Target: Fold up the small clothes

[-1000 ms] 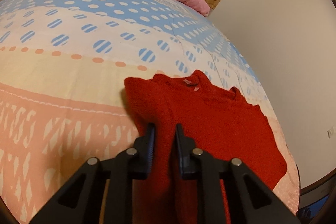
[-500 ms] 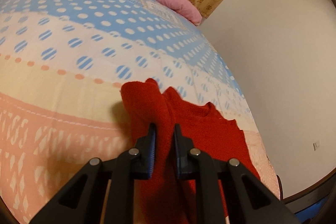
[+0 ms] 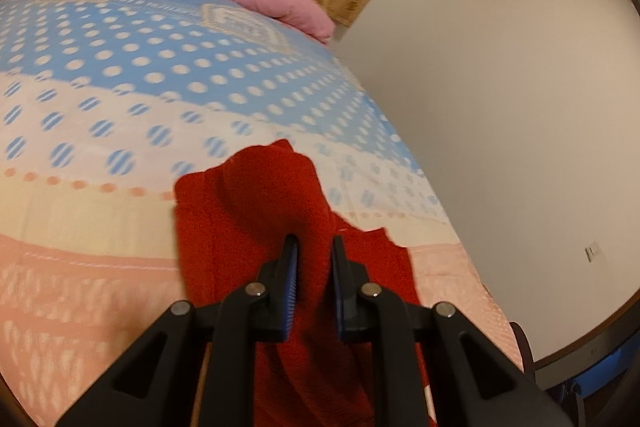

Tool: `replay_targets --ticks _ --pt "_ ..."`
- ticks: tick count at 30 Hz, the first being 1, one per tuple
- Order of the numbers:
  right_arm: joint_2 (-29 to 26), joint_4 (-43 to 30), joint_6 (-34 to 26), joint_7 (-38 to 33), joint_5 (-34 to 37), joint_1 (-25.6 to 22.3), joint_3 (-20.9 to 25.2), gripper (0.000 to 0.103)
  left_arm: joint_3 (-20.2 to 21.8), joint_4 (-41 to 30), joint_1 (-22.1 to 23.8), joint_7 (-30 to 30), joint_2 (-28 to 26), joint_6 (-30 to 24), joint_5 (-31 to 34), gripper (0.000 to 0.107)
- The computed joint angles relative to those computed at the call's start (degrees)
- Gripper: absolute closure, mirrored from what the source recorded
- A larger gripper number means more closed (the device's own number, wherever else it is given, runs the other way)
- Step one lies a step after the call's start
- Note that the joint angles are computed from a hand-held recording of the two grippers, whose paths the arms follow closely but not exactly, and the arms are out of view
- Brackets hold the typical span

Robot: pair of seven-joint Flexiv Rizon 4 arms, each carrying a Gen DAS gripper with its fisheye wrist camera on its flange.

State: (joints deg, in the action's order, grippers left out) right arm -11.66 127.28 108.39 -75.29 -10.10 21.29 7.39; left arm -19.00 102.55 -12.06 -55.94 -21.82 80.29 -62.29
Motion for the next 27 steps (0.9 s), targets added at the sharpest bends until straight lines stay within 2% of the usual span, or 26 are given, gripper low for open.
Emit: replay_targets --ticks 1,4,8,9,14,16,21,27 --pt "0.06 0.02 0.42 -0.24 0.75 -2.11 1.96 0.097 -0.3 -0.68 -0.3 -0.03 -0.36 0.03 0.11 0.091" --pt "-0.32 0.92 2.6 5.34 -4.37 -9.03 5.93 0.097 -0.06 -2.97 -1.46 -2.02 -1.8 -0.85 3.14 0.091" --pt "-0.37 2.75 5.32 10.16 -7.5 -12.72 6.52 0.097 -0.76 -5.68 -2.04 -4.51 -3.74 -1.91 6.85 0.091" --pt "-0.43 3.31 6.17 12.17 -9.76 -14.89 7.19 0.097 -0.88 -6.57 -2.27 -5.18 -4.39 -2.4 8.04 0.091" --pt "-0.39 5.93 9.76 18.3 -13.95 -17.62 5.47 0.097 -1.43 -9.82 -3.08 -8.56 -6.92 -4.01 13.08 0.091" --pt "-0.61 6.92 11.33 22.14 -17.79 -20.39 5.34 0.097 -1.25 -11.27 -3.61 -10.25 -8.06 -5.0 15.45 0.091" --pt "-0.44 9.19 14.0 28.08 -23.41 -23.32 3.24 0.097 -1.16 -14.47 -4.61 -13.55 -10.53 -7.23 20.35 0.091" --pt "-1.22 10.64 16.8 34.71 -29.82 -26.85 1.1 0.097 1.05 -19.08 -7.29 -17.57 -13.76 -10.24 27.93 0.091"
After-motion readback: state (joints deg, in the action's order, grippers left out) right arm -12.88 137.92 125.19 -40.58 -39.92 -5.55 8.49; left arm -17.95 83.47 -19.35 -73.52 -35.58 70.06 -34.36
